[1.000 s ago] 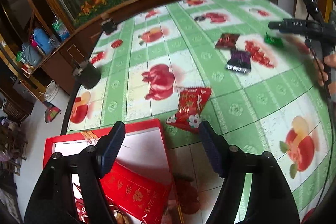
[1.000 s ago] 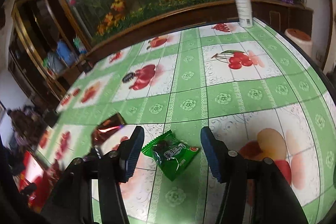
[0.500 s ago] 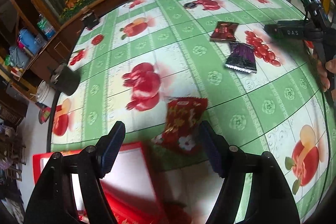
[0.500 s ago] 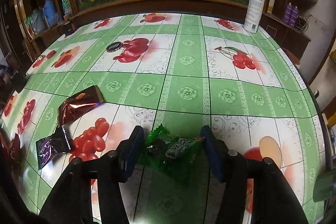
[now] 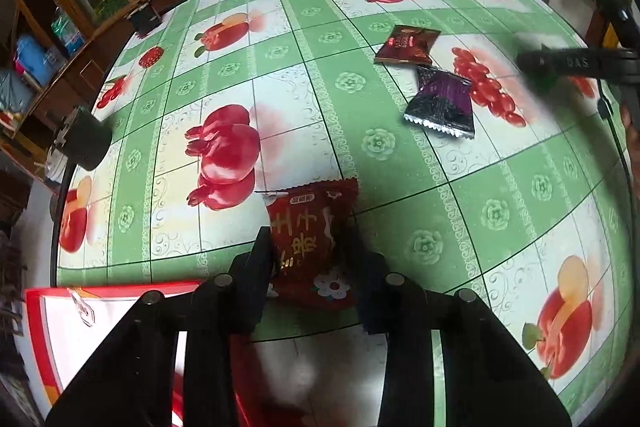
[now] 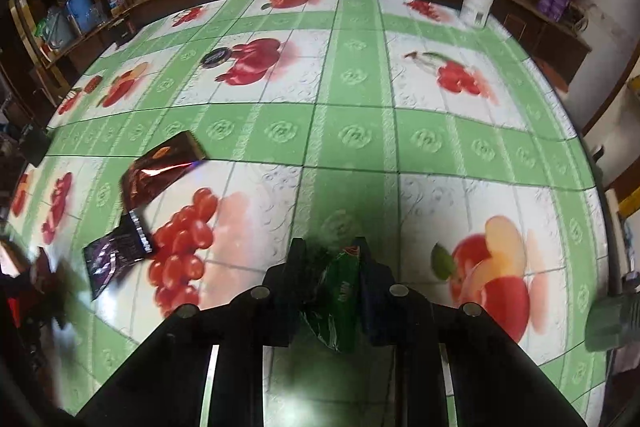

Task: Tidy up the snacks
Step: 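Grasp the green candy packet with the right tool while the left tool grasps a red printed candy, then carry both held candies toward the red-rimmed tray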

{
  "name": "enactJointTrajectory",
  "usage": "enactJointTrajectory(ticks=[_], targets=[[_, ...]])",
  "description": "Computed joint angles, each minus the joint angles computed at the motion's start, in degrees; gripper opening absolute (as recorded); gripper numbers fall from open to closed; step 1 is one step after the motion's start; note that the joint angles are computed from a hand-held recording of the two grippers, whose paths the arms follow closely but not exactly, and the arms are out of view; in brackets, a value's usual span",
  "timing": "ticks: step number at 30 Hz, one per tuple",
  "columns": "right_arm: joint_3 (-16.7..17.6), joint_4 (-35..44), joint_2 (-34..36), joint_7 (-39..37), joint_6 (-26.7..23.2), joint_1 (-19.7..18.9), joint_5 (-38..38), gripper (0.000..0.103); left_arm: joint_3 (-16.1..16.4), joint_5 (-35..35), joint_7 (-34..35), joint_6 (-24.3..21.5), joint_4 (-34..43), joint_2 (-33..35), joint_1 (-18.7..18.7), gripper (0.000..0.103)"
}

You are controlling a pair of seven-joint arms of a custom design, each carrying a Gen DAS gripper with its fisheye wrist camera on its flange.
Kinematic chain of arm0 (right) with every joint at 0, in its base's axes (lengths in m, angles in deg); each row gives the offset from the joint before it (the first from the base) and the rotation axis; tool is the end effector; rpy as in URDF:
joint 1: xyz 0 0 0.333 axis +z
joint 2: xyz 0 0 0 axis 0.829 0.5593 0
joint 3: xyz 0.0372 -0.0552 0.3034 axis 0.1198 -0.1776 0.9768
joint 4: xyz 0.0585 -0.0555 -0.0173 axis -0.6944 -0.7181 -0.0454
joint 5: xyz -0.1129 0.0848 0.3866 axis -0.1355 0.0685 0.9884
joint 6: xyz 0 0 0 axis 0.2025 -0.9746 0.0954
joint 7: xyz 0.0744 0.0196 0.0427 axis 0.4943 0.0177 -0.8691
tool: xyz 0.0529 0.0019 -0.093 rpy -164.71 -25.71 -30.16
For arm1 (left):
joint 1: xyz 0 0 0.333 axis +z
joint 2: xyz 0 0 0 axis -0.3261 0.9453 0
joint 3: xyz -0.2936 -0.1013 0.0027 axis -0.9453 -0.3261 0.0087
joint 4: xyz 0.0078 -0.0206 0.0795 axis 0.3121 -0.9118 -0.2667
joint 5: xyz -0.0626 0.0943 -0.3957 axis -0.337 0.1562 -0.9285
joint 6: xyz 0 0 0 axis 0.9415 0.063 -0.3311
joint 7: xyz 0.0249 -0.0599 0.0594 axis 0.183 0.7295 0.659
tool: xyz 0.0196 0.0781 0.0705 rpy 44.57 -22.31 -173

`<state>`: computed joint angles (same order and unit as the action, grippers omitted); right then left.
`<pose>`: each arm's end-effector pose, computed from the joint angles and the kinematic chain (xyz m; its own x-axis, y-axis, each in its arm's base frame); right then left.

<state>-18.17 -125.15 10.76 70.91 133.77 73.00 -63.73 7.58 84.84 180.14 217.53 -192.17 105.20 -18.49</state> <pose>0.6797 0.1445 0.3523 -0.0364 -0.9989 -0.0311 -0.8734 0.0469 -0.4847 0.6362 -0.0903 0.3448 -0.3424 -0.9233 -0.1737 -0.8021 0.3836 -0.4577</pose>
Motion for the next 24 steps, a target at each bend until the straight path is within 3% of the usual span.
enactJointTrajectory(ticks=[2, 3, 5, 8, 12, 18, 24], targets=[[4.9, -0.4, -0.6, -6.5, -0.3, -4.7, 8.1, 0.017, -0.1, -0.2, -0.5, 1.2, -1.2, -0.6, 0.0, 0.032], [9.3, -0.6, -0.9, -12.7, -0.8, -9.1, 16.3, 0.017, -1.0, -1.7, 0.5, 1.6, -2.0, -1.1, 0.7, 0.032], [13.5, -0.5, -1.1, -20.6, -2.2, -13.6, 27.3, 0.017, -3.0, -5.7, 3.4, 2.3, -4.1, -2.5, 2.1, 0.031], [16.4, -0.5, -1.6, -29.0, -4.6, -17.6, 39.4, 0.016, -5.3, -11.5, 8.1, 3.2, -7.6, -5.1, 2.9, 0.031], [18.1, -0.4, -2.4, -38.2, -8.1, -20.2, 51.4, 0.016, -9.4, -28.0, 19.3, 2.3, -11.4, -8.8, 4.6, 0.031], [16.6, 0.0, -3.4, -44.3, -10.8, -18.0, 58.5, 0.016, -9.0, -46.0, 30.6, 3.0, -16.2, -14.5, 2.2, 0.031], [13.4, -0.6, -4.4, -44.9, -10.3, -12.4, 56.8, 0.016, -4.6, -55.4, 36.4, 3.1, -19.4, -18.4, -1.8, 0.031]])
